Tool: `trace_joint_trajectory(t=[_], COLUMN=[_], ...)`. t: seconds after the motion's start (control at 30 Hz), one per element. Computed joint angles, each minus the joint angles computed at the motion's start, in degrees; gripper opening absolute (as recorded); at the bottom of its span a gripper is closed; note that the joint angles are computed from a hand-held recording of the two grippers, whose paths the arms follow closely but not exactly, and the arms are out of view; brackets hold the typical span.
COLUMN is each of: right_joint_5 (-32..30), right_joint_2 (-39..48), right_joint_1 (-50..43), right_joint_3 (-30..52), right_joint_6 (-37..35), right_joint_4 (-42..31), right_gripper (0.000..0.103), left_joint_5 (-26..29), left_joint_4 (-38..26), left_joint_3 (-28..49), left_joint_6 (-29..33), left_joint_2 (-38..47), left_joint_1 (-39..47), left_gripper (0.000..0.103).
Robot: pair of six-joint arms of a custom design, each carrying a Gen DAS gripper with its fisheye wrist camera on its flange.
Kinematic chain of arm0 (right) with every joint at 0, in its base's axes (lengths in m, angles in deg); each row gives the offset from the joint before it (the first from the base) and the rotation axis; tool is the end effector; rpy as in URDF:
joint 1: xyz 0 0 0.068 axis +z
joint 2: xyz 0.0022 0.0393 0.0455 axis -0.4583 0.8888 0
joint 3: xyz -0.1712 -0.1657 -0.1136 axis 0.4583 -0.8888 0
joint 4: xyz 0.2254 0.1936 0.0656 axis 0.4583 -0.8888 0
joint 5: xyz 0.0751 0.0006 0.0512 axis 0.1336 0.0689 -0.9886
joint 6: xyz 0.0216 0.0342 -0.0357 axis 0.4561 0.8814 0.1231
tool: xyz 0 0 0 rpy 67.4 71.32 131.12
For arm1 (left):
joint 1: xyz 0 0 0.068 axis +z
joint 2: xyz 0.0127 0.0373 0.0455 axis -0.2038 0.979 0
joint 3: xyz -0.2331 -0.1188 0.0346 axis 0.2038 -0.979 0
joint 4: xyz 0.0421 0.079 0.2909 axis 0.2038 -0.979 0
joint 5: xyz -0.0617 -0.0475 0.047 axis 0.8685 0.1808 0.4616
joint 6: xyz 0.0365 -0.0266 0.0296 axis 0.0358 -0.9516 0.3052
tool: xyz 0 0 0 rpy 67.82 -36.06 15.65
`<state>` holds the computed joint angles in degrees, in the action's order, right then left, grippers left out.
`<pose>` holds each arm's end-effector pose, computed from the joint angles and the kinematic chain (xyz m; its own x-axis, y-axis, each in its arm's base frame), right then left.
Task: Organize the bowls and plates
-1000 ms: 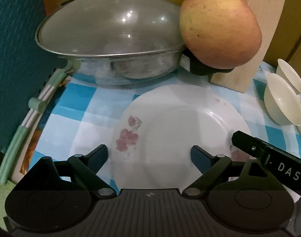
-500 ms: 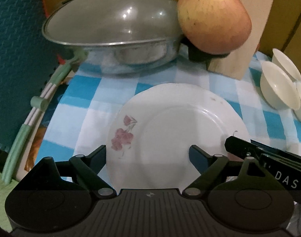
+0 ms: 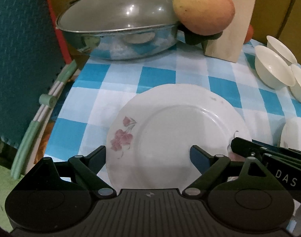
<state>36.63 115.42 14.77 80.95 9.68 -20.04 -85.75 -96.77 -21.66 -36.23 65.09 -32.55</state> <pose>0.2732 0.2451 0.1801 -0.7992 -0.0074 -0.6010 -0.2732 0.8951 0.3524 0.2678 -0.0913 0.2172 -0.8688 -0.1379 -0.4755 -0.1769 0.9835 0.0379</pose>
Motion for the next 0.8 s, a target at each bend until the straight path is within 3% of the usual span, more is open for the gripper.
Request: trace_joint_trajectory(t=[0.8], right_joint_5=[2.76], right_joint_2=[-10.38], right_joint_1=[0.21], right_joint_3=[-6.3], right_joint_6=[2.25], right_joint_4=[-1.61], right_gripper=[0.024], left_joint_5=[-2.47], left_joint_4=[-0.32], left_joint_3=[-0.24], left_joint_6=[-2.45], left_joint_2=[-3.54], left_joint_1=[-5.19], left_gripper=[0.093])
